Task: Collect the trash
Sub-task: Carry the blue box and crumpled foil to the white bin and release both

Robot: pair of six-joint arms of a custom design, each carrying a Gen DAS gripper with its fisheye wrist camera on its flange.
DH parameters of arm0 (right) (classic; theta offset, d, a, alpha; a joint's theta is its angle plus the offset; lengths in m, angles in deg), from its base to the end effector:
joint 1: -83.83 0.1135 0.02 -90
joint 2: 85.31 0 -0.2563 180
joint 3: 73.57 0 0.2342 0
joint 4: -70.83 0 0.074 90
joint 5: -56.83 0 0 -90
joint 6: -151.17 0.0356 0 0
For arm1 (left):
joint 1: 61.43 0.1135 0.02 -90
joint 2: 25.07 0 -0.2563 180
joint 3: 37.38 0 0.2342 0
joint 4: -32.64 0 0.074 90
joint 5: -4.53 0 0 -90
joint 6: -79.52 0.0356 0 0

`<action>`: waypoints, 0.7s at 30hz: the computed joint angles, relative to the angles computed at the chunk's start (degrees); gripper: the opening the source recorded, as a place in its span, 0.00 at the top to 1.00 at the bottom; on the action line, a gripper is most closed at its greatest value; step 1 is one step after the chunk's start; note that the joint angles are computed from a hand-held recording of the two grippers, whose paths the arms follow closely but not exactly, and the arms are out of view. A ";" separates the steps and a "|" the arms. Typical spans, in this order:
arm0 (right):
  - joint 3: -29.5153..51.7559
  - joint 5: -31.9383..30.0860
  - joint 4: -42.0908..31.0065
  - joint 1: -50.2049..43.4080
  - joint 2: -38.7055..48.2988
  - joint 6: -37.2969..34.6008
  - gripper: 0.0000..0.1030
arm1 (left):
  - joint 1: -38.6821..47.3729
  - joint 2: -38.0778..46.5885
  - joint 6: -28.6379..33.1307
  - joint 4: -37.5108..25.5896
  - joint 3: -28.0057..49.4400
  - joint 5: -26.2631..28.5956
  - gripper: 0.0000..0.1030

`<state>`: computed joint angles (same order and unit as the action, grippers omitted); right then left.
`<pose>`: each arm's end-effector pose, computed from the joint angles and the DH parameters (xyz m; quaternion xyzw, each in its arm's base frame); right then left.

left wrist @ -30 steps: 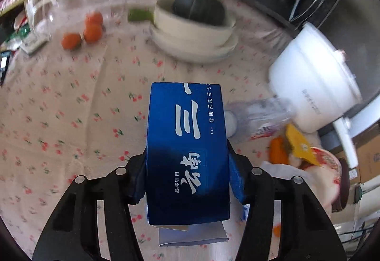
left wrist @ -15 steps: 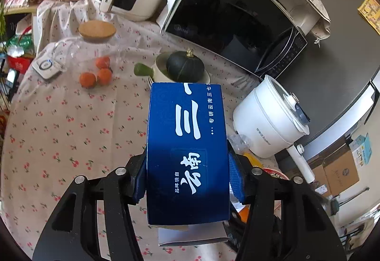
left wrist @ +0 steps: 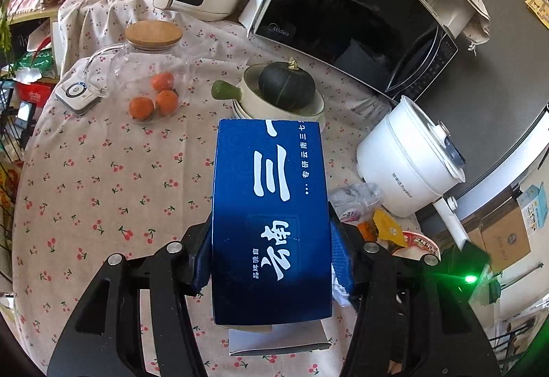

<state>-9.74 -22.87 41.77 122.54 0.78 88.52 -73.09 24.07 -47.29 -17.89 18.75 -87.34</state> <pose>0.2283 0.1748 0.1954 -0.0634 0.9381 0.1088 0.3227 0.1611 -0.0321 0.2604 -0.2063 0.8954 -0.1482 0.3658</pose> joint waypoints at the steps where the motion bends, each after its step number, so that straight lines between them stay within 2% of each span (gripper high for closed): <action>1: 0.08 0.07 -0.47 0.25 -1.09 -0.10 0.55 | -0.18 -0.14 -0.15 -0.02 -0.10 -0.11 0.48; 16: -2.04 9.78 -7.01 3.75 -15.83 -1.26 0.54 | -8.66 -2.80 -2.26 -1.99 1.40 -7.52 0.49; 21: -5.03 12.79 -9.40 3.42 -21.31 0.23 0.54 | -15.01 -3.49 -4.65 -3.03 2.00 -12.05 0.49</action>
